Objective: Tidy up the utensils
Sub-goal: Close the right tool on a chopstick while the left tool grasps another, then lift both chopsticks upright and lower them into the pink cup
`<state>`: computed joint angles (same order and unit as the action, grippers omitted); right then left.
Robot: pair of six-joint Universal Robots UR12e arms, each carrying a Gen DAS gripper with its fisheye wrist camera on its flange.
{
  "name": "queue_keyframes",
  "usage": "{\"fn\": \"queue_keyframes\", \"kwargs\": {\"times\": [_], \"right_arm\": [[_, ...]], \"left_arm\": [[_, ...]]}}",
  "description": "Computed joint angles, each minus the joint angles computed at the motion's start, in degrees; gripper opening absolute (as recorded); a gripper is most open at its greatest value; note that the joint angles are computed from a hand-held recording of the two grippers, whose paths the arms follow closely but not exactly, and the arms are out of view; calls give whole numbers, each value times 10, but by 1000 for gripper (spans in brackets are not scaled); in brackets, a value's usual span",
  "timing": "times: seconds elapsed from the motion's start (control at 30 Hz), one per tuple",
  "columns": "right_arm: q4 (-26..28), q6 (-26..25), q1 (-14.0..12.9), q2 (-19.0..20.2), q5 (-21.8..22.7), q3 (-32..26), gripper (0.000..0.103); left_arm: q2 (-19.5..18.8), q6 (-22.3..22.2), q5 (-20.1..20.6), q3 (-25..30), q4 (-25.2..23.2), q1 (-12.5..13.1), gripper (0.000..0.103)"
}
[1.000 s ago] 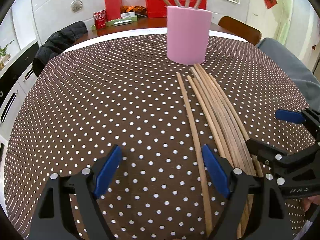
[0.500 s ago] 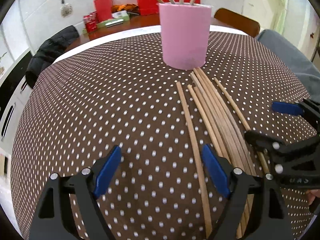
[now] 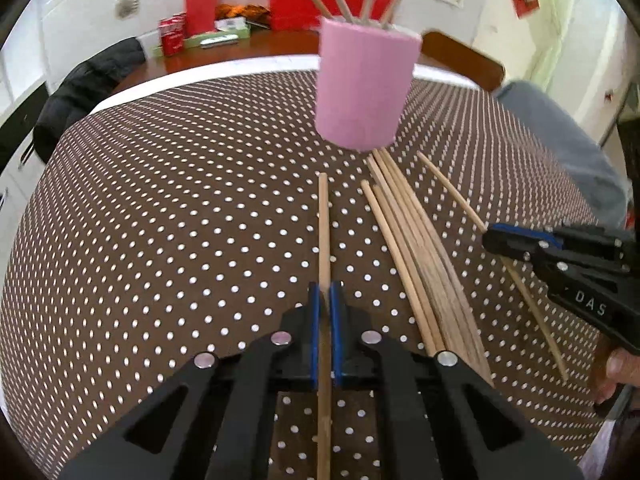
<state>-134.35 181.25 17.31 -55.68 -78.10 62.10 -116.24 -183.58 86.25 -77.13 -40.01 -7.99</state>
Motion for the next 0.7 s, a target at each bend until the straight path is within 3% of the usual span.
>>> {"fn": "queue_keyframes", "kwargs": {"times": [0.27, 0.43, 0.7], "right_arm": [[-138, 56, -27, -21, 104, 56, 6], [-211, 84, -33, -19, 123, 58, 6], [-280, 104, -38, -12, 140, 45, 6]], "left_arm": [[19, -70, -3, -40, 148, 4, 5], [18, -83, -12, -44, 249, 6, 5], [3, -88, -28, -20, 351, 9, 5]]}}
